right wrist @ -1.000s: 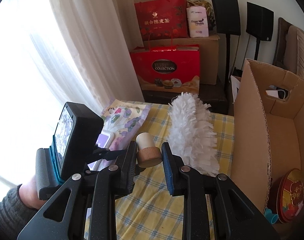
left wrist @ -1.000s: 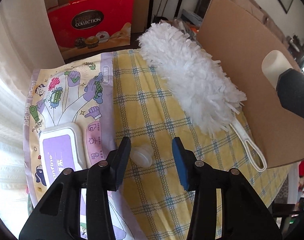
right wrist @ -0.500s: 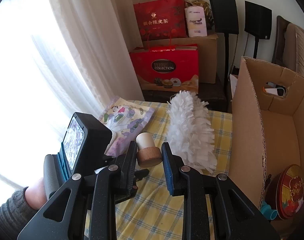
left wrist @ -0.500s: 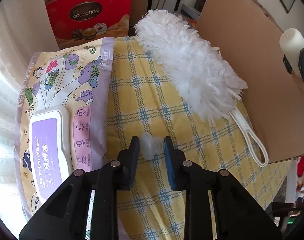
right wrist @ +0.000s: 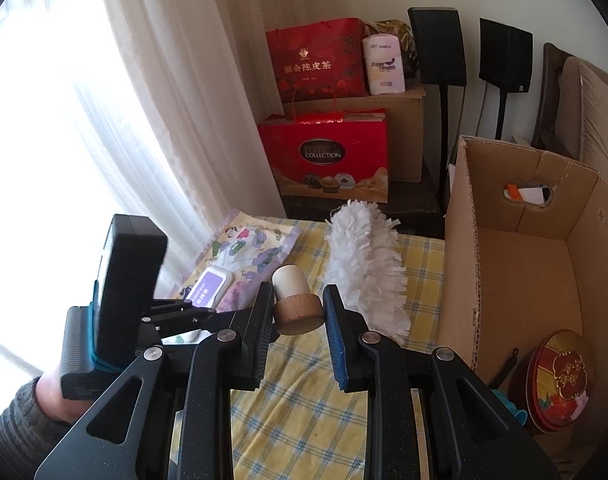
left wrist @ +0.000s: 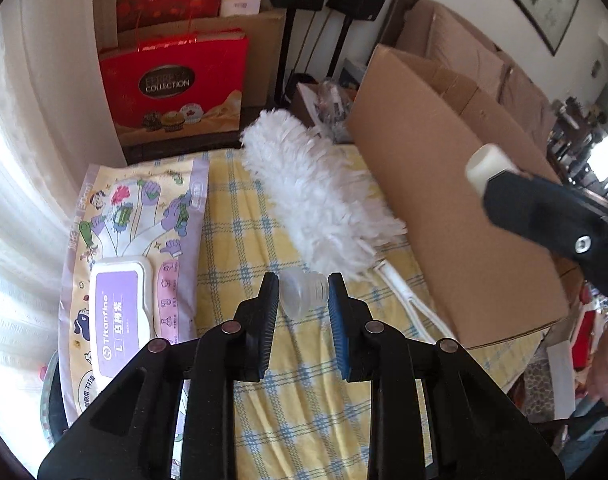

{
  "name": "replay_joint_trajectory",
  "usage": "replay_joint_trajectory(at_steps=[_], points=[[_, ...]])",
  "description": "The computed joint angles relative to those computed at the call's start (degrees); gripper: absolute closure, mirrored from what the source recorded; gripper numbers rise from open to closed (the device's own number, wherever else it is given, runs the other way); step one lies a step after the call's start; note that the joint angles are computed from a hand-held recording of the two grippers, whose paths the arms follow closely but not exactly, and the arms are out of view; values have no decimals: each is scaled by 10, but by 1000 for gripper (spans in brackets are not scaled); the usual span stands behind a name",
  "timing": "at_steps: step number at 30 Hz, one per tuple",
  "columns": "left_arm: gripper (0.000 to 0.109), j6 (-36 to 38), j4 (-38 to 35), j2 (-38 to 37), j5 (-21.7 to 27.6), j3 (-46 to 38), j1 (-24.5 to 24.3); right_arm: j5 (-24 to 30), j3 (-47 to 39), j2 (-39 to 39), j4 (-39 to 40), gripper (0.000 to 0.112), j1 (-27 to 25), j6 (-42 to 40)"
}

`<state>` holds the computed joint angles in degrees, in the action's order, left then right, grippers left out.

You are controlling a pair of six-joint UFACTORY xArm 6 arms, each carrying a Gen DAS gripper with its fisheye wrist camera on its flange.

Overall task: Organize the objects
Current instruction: 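Carry the bottle and clear cap into the box and open both tools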

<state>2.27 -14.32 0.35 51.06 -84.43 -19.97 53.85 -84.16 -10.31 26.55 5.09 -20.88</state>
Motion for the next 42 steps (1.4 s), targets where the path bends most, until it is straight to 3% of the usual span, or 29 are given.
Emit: replay_joint_trajectory(at_steps=[7,18,31,42], points=[[86,-50,43,29,-5,-84,-27,-2,3,-25,-12,87,-21,6],[86,-97,96,20,-44,-95,-60,-7,15,-57,-38,87,-65,9],[86,-118,86,59,-41,-146,-119,8,44,-84,-22,87,-132,-17],[85,-118,64,103,-14,-188,-156,60,50,-81,25,87,-201,-37]])
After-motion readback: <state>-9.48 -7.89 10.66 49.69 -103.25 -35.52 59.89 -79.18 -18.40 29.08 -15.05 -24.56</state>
